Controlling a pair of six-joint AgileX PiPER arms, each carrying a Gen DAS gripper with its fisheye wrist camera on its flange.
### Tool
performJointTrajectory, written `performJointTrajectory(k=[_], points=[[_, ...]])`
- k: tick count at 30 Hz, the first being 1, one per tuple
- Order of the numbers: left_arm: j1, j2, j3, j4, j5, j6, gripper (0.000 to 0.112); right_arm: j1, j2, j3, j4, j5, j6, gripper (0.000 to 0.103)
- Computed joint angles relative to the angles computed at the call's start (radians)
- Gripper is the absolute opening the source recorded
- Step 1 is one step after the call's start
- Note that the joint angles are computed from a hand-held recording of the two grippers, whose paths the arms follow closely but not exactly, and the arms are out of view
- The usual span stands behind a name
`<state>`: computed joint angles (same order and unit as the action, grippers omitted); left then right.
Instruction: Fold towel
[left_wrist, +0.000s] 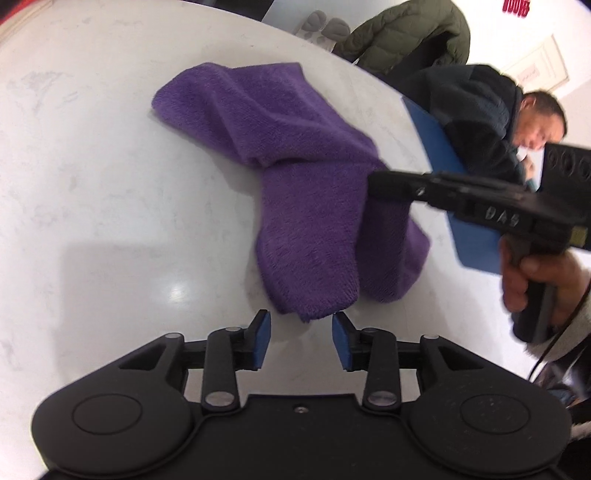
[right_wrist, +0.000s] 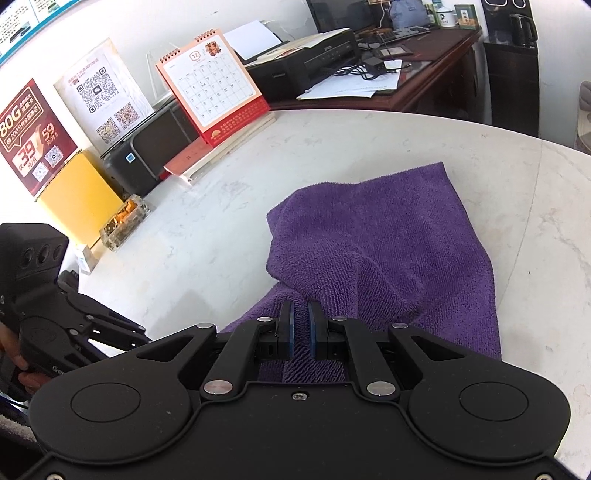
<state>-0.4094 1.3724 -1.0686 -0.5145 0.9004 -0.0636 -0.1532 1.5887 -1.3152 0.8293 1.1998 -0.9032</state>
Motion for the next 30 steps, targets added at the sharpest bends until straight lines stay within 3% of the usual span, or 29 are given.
performJointTrajectory(k=[17,25,30], points=[[0.055,0.012,0.015,-0.084,-0.009,-0.007,0.034,0.002,-0.001,0.009,0.009,0.006,0.000,0.007],[0.100,-0.003,0.035,-0.189,-0.009,0.025,0.035,0.006,-0.005,0.016,0.001,-0.003,-0.001,0.007],[0.121,-0.024,0.053,-0.241,-0.021,0.045,0.042,0.004,-0.005,0.017,-0.003,0.003,0.003,0.007]])
